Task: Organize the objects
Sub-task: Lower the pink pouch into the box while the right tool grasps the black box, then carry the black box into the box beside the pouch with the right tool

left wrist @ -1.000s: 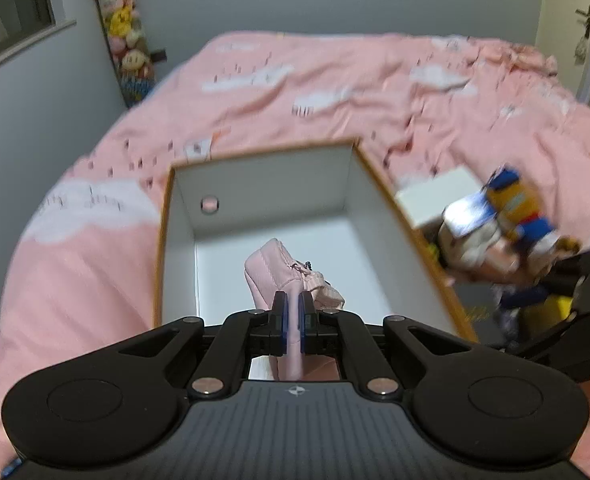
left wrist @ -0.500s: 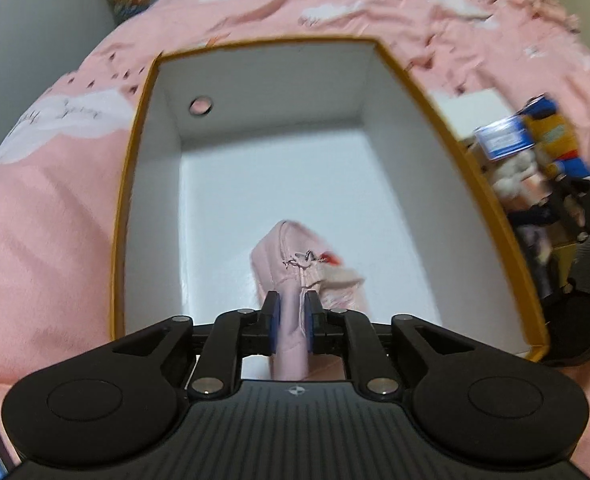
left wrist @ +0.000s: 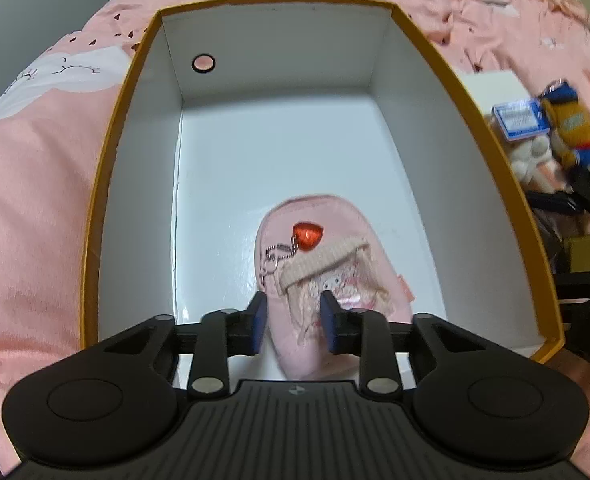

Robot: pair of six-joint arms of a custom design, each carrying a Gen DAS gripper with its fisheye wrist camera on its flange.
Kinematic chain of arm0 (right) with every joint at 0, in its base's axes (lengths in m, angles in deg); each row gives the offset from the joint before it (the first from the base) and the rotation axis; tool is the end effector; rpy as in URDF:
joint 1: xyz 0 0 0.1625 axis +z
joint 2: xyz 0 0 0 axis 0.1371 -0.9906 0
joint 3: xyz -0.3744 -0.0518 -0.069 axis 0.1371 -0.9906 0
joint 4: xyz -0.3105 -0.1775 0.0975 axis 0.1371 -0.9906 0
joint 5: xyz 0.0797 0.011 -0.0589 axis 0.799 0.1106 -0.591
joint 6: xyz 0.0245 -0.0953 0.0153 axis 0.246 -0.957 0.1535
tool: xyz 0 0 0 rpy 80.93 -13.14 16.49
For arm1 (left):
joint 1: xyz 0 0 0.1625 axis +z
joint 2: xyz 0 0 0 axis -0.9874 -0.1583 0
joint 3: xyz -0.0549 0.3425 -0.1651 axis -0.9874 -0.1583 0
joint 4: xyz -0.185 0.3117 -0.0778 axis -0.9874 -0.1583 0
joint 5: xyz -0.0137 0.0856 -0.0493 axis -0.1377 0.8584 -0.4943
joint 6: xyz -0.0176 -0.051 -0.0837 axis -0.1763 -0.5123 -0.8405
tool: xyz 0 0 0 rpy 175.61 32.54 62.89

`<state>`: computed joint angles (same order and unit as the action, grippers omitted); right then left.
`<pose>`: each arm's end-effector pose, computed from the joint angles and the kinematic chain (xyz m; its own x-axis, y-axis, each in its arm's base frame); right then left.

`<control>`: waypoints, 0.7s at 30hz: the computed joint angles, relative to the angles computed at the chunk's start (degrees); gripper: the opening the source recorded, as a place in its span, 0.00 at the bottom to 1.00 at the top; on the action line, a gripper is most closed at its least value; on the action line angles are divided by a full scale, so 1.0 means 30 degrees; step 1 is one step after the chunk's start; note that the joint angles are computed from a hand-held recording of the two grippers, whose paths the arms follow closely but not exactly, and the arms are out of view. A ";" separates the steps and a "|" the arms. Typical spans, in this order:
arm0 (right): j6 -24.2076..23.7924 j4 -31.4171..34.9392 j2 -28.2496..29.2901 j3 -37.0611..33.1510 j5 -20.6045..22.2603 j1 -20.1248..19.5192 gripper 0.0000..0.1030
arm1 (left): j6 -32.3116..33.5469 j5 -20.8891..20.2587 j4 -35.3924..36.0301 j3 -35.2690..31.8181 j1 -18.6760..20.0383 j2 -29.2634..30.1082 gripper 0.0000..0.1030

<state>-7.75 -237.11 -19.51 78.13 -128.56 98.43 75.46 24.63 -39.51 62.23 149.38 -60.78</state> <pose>0.2670 -0.7077 -0.0053 -0.3303 -0.4265 0.8420 -0.7061 0.7036 0.0794 -0.0952 -0.7776 0.2369 -0.6193 0.4495 -0.6438 0.5612 0.8268 0.0374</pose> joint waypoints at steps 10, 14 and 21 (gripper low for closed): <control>1.1736 0.1346 -0.4991 0.4386 0.6536 -0.1154 0.38 | -0.2187 -0.0763 0.5227 -0.6214 0.0566 0.2958 0.54; 1.4559 0.2733 -0.5548 0.4822 0.6686 -0.1654 0.37 | -0.3070 -0.1007 0.7217 -0.8661 0.0672 0.4172 0.54; 1.7341 0.3947 -0.6788 0.6273 0.7414 -0.2176 0.38 | -0.3492 -0.0867 0.8114 -0.9345 0.0648 0.4550 0.35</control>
